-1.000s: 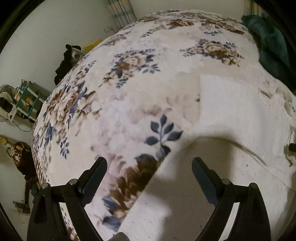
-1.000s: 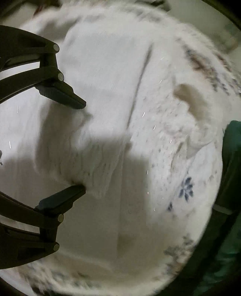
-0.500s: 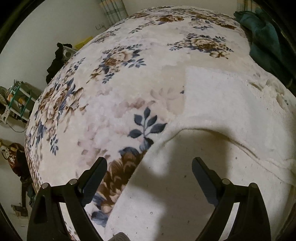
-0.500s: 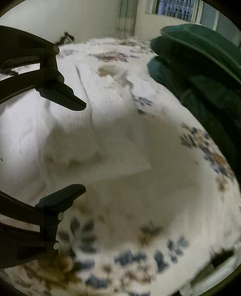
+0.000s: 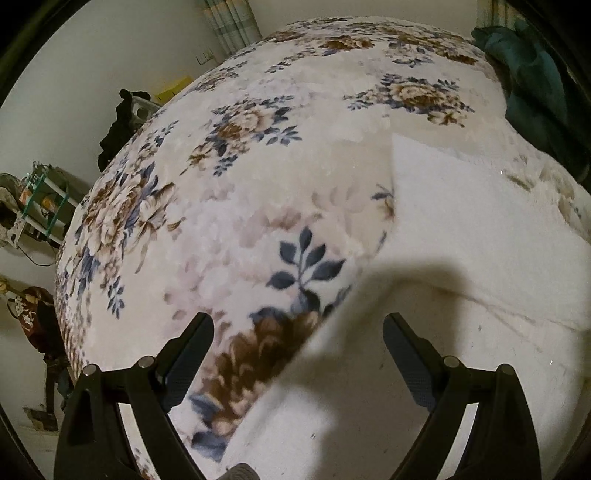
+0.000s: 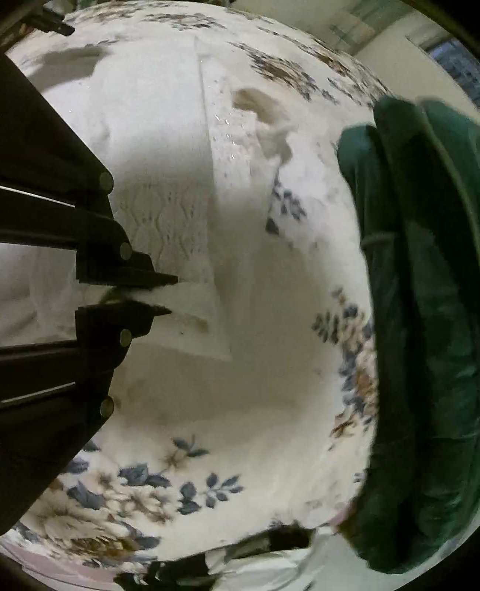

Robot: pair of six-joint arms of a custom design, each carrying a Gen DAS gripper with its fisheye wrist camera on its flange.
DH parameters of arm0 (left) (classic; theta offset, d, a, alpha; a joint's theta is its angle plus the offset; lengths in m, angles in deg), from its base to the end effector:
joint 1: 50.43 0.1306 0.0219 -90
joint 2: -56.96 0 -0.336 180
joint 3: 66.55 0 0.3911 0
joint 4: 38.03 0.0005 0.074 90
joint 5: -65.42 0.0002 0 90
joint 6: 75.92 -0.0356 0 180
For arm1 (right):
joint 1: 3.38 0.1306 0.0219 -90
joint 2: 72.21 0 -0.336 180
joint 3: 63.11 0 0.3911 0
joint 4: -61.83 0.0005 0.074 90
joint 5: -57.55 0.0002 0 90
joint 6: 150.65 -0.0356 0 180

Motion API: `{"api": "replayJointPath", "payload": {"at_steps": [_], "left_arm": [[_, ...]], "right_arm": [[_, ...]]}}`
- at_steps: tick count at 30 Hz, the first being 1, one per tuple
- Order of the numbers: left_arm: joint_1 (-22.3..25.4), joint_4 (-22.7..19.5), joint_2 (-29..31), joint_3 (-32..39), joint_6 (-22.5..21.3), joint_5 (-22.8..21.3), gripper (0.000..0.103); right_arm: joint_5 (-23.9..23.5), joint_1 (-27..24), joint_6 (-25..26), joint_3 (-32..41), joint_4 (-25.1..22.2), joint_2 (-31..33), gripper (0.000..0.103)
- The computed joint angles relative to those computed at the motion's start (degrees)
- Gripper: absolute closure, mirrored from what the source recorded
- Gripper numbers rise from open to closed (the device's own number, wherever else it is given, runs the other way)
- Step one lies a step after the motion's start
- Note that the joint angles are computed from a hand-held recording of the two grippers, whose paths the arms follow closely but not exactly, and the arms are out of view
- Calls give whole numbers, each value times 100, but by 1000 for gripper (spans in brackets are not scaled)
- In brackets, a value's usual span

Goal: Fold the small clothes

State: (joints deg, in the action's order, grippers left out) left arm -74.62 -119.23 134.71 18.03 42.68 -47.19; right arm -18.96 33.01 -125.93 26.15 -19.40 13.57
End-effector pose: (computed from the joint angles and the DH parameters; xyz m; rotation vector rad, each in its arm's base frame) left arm 0.3407 -0.1386 0.4025 -0.1784 2.7024 0.3196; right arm 0.3356 0.2364 0.3832 0.7394 2.7268 0.0240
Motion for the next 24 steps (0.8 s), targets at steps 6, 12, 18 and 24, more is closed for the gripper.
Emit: {"api": "replayJointPath", "payload": {"at_steps": [6, 12, 18, 24], "left_arm": [[67, 476, 750, 555, -307, 174, 9], [13, 637, 886, 652, -615, 380, 9], [-107, 331, 488, 590, -995, 713, 9], [-595, 10, -57, 332, -1194, 897, 9]], "right_arm": [[-1399, -606, -307, -679, 407, -259, 72], [-1628, -411, -187, -706, 284, -138, 45], [-1182, 174, -1041, -543, -458, -1059, 45], [-1311, 422, -1662, -311, -1427, -1899, 45]]}}
